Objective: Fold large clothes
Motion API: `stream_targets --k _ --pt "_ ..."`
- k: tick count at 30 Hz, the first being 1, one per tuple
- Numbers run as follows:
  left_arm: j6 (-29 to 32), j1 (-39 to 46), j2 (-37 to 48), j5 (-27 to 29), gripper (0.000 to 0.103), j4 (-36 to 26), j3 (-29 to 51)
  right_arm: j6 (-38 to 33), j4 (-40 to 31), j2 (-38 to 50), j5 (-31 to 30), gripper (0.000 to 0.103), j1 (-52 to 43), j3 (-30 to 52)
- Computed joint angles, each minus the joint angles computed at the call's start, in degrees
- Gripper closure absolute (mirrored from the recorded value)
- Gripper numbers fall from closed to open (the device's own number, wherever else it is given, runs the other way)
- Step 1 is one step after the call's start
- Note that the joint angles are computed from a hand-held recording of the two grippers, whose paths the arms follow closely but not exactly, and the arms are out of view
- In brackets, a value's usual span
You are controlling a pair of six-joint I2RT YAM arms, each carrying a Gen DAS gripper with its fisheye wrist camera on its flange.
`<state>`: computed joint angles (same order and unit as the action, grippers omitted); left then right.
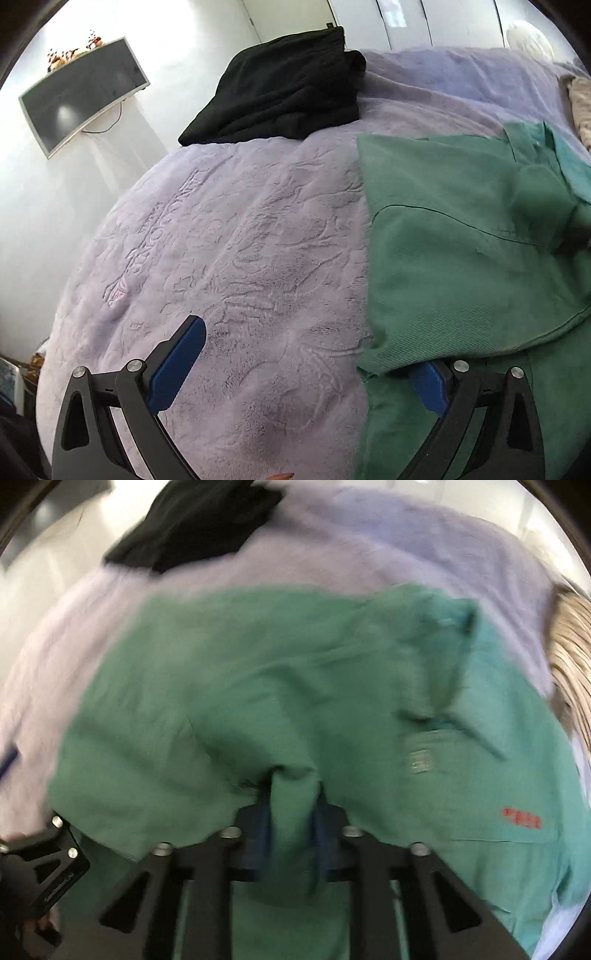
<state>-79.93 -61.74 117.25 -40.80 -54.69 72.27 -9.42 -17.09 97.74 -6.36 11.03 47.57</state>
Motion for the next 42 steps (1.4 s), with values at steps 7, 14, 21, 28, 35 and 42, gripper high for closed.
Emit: stream_targets --k 7,14,21,28,35,42 --pt "2.79 2.17 -2.21 0.77 0.002 5.68 -5.05 -4.61 -11.46 8.57 -21.04 0.070 -30.87 12.59" --pt "19.72 1.96 -18.33 10.30 0.002 14.84 -15.27 1.55 -24.87 17.22 -34.85 0.039 -49.79 19.67" --pt "34.55 20.05 -22.10 24.67 0.002 28.93 -16.91 -11.60 -34.15 11.07 -50.50 0.039 -37.15 3.92" --pt "37.39 27.79 -5.74 37.54 0.037 35.40 -6.59 38.50 24.25 14.99 -54.90 0.039 -6.32 -11.47" --pt "39.06 27.62 -7.11 36.45 0.092 37.47 -7.79 53.52 41.47 16.35 -53.14 0.100 1.00 -14.31" --pt "36.54 29.40 -5.93 34.22 0.098 38.78 -10.15 47.09 33.01 22.33 -50.69 0.099 4.79 -8.43"
